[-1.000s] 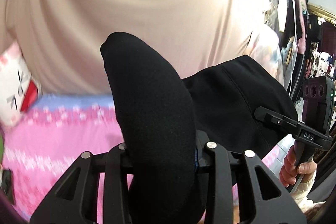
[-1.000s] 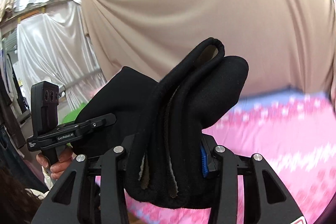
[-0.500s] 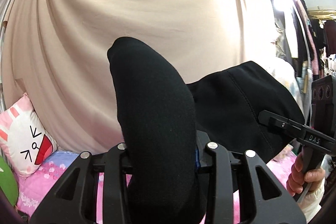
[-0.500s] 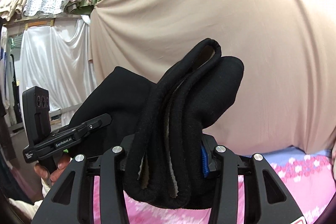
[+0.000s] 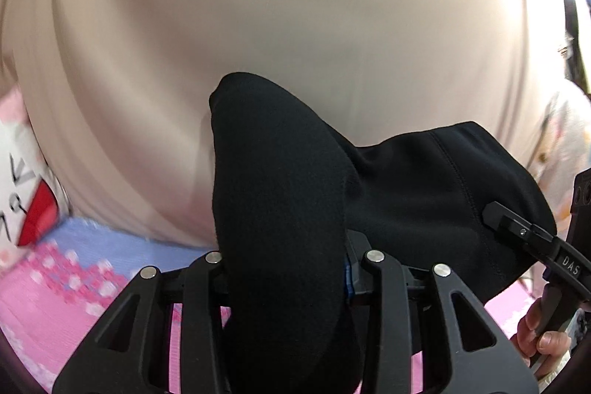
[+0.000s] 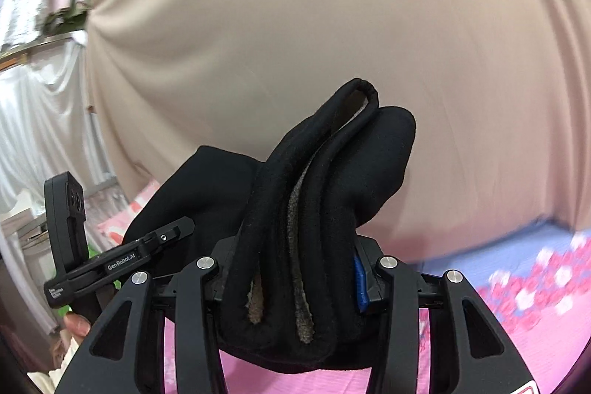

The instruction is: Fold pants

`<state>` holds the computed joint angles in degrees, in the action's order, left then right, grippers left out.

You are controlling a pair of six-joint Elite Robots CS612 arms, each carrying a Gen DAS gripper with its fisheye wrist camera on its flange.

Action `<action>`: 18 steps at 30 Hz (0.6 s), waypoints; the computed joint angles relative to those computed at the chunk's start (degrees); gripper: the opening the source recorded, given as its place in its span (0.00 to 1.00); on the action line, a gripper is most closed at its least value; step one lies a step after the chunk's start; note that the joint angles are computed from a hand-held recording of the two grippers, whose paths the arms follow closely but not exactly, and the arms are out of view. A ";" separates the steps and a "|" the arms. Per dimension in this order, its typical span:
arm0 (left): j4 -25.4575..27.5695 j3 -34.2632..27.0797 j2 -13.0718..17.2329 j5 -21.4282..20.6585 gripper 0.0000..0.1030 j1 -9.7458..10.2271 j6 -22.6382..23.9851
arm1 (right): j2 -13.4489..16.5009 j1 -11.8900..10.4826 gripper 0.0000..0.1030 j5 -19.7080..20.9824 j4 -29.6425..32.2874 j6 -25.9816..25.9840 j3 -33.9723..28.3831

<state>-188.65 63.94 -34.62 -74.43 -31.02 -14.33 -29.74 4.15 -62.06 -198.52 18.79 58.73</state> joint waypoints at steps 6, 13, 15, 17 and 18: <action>11.23 -9.08 8.07 -1.58 0.34 1.59 -0.13 | 8.68 -0.12 0.42 -0.42 13.19 1.32 -10.41; 20.66 -10.53 11.25 -7.23 0.57 3.82 -8.05 | 12.87 -0.47 0.58 -1.91 34.88 1.22 -16.34; 18.33 -6.28 8.34 -4.43 0.57 3.84 -9.47 | 9.85 -0.60 0.58 -7.32 27.45 3.35 -10.89; 12.61 -1.96 5.63 2.36 0.59 3.00 -8.47 | 7.44 -0.84 0.49 -8.28 19.92 3.09 -6.81; 10.63 -0.94 4.77 4.00 0.65 2.75 -7.85 | 7.00 -0.83 0.35 -7.18 19.30 2.65 -6.71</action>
<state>-178.03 63.00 -29.85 -70.43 -28.28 -22.17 -22.74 3.32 -69.23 -179.22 21.44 52.02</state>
